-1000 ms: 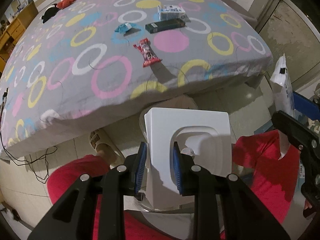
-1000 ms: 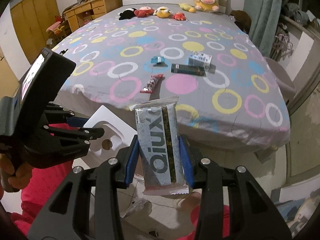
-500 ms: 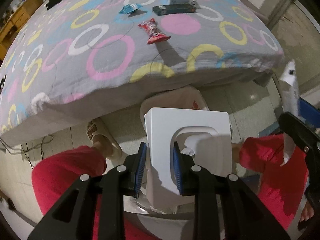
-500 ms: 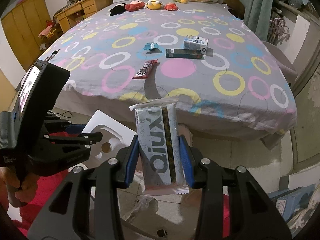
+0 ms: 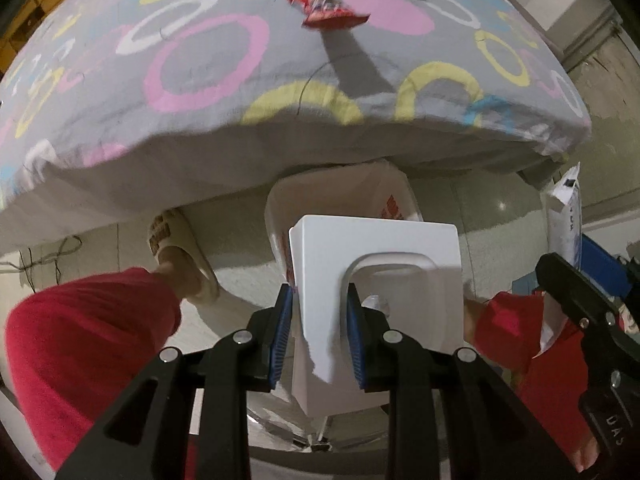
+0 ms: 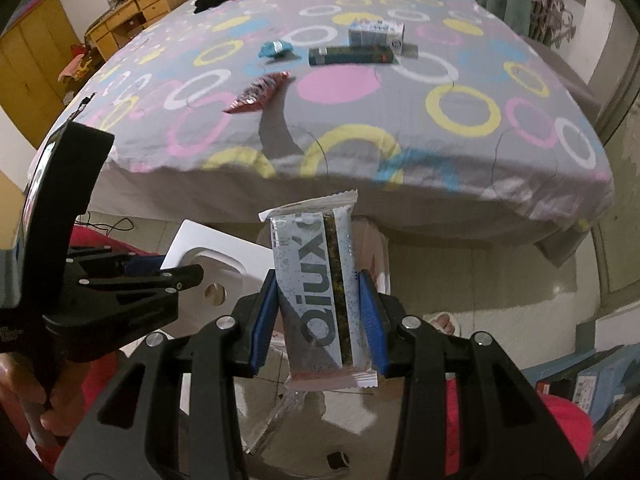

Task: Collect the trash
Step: 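Lift the Oreo wrapper and white insert and carry both down toward the white bag, then lower both tools over the bag opening and open them to drop the items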

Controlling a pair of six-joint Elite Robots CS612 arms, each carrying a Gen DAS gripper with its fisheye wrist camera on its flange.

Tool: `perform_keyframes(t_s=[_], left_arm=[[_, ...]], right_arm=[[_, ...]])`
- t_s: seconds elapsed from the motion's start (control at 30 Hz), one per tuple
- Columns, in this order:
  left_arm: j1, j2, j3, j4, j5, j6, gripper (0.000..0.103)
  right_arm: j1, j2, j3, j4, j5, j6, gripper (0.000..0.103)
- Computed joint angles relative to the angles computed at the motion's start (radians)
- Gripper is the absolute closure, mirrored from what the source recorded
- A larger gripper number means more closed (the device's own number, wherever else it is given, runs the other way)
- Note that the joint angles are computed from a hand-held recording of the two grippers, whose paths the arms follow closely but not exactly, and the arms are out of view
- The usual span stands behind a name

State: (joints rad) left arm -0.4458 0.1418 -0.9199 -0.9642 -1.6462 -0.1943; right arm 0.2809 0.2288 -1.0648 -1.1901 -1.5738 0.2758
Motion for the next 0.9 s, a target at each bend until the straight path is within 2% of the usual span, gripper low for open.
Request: perform_keyframes(t_s=[0.13,0.57,0.9], left_arm=[[0.0,0.005,0.025,0.003,-0.007,-0.037,0.076],[-0.006,0.007,0.115,0.002,0.004,-0.079,0.076],[-0.001,0.003,0.188,-0.004,-0.016,-0.123,0.076]], right_arm=[[-0.004,0.012,0.013,-0.007,0.005,0.027,0.064],[-0.017,0.04,0.066,-0.035,0.03,0.092,0.064],[-0.031,0.051,0.112,-0.037,0.059,0.119,0.064]])
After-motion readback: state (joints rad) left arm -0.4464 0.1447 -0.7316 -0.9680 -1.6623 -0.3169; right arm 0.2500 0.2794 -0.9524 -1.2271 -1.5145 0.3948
